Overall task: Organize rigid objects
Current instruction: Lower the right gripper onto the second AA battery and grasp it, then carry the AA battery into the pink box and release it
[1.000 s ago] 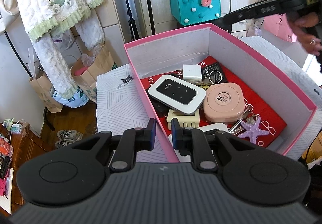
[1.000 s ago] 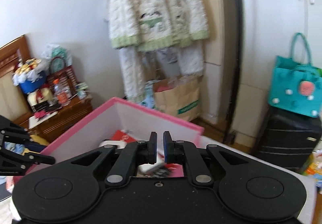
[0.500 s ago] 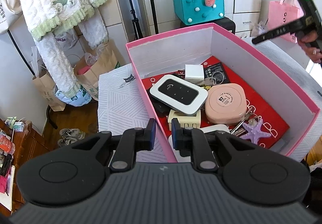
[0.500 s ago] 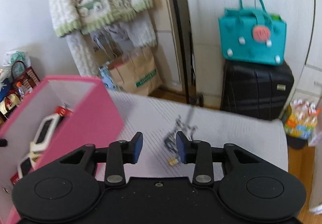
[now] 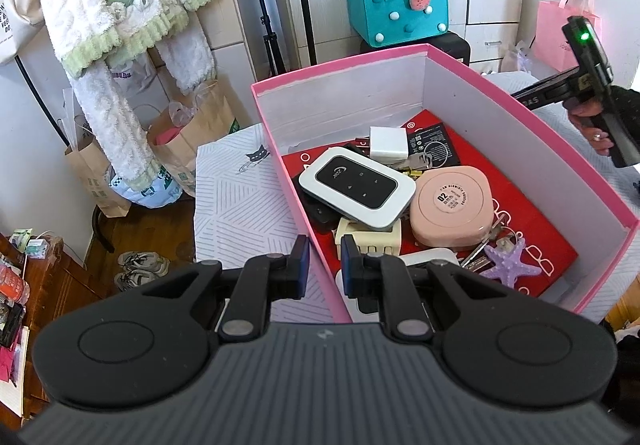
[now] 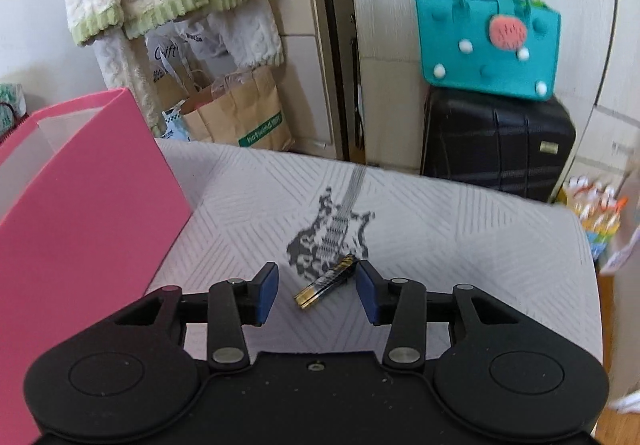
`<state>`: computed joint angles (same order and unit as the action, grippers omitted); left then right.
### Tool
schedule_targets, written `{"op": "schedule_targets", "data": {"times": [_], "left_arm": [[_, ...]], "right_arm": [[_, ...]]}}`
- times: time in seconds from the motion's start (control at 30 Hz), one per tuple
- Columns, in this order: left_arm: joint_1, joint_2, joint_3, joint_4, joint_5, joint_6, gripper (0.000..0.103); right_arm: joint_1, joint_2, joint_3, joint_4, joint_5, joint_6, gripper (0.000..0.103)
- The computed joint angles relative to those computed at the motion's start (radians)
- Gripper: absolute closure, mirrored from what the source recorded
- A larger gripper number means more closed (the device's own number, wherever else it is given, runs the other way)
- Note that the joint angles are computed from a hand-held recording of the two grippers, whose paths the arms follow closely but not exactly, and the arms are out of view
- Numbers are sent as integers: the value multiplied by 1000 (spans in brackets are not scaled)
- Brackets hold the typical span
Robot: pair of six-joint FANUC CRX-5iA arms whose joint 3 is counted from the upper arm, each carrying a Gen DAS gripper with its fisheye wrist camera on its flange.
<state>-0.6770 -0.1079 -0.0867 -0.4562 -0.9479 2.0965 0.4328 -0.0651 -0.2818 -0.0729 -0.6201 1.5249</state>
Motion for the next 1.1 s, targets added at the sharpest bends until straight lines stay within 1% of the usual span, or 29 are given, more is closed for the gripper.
{"op": "schedule_targets", "data": {"times": [0.03, 0.07, 0.1, 0.13, 0.17, 0.27, 0.37, 0.47, 0.57, 0.67, 0.77, 0.8, 0.83, 0.9, 1.0, 1.1], "left_arm": [[0, 0, -1, 0, 0, 0, 89], [1, -1, -1, 1, 1, -2, 89], [3, -2, -3, 4, 4, -4, 89], [4, -3, -5, 5, 5, -4, 89], [5, -4, -6, 7, 7, -4, 89], [6, -5, -8, 8, 9, -6, 89], [7, -6, -9, 9, 9, -7, 89], [5, -6, -9, 4, 11, -4, 89], [-10, -8, -13, -28, 13, 30, 89], [-7, -10, -16, -23, 17, 38, 89], [-5, -10, -16, -18, 17, 43, 89], [-7, -10, -16, -20, 16, 45, 89], [-9, -11, -17, -23, 16, 49, 89], [-8, -11, -16, -24, 15, 52, 89], [-4, -9, -12, -15, 11, 50, 89], [-6, -5, -5, -15, -1, 50, 89]], "right_arm": [[12, -1, -18, 43, 24, -23, 65], [29, -7, -45, 101, 51, -53, 85], [32, -11, -53, 106, 63, -47, 92], [21, -12, -39, 59, 54, -16, 92], [19, -16, -41, 48, 58, -17, 92], [24, -34, -62, 52, 70, -28, 92], [15, -61, -51, -36, 38, 39, 92], [23, -108, -58, -82, 32, 75, 92], [17, -153, -31, -180, -5, 153, 92], [1, -202, 6, -307, -37, 266, 92], [-40, -217, 75, -479, -133, 410, 92], [-61, -206, 113, -547, -199, 461, 92], [-63, -195, 138, -579, -240, 478, 92], [-55, -172, 178, -620, -318, 494, 92], [-16, -124, 227, -639, -418, 484, 92], [35, -85, 252, -623, -473, 465, 92]]}}
